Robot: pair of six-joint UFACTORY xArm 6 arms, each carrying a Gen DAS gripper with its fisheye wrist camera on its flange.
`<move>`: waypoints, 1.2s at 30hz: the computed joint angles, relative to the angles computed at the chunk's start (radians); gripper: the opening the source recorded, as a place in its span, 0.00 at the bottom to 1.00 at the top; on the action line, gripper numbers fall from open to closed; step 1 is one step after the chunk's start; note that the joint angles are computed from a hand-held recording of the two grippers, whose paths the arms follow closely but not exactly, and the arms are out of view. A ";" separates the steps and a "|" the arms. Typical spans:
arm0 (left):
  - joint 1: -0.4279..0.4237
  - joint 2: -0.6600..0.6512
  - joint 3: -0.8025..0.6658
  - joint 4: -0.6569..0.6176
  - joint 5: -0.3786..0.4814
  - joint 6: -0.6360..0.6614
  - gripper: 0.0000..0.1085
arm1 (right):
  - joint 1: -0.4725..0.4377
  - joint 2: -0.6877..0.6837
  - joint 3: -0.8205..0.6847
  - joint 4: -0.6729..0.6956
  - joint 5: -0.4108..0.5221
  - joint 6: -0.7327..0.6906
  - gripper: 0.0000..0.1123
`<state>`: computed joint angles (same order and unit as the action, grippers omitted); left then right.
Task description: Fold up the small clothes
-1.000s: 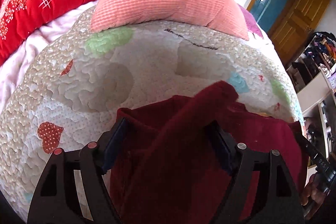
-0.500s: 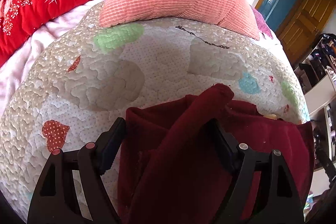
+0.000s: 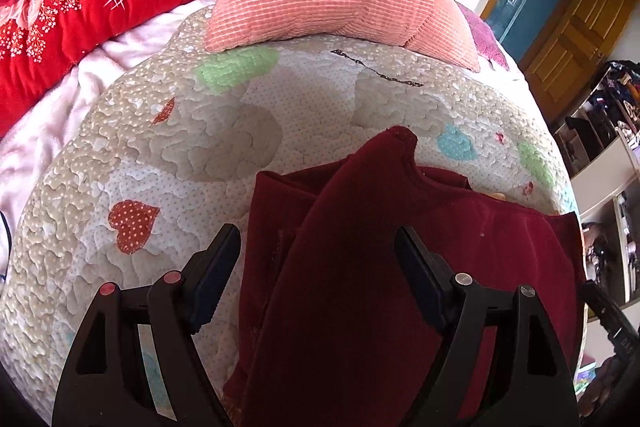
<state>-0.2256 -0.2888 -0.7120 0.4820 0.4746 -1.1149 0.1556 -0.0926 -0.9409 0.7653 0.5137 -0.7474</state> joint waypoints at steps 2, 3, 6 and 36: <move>-0.007 -0.050 0.040 0.001 0.009 -0.010 0.74 | 0.018 -0.027 0.013 0.007 0.001 -0.017 0.41; -0.012 -0.077 0.062 -0.002 0.015 -0.014 0.74 | 0.027 -0.038 0.017 0.021 0.008 -0.030 0.41; -0.032 -0.165 0.136 -0.022 0.055 -0.017 0.74 | 0.061 -0.045 0.011 0.087 0.030 -0.084 0.41; 0.002 -0.474 0.534 -0.129 -0.232 0.054 0.75 | 0.429 0.357 -0.341 -0.124 0.041 0.232 0.41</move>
<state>-0.2238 -0.7624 -0.1779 0.3529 0.2430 -1.0608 0.5851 0.2644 -1.2818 0.6417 0.5543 -0.5156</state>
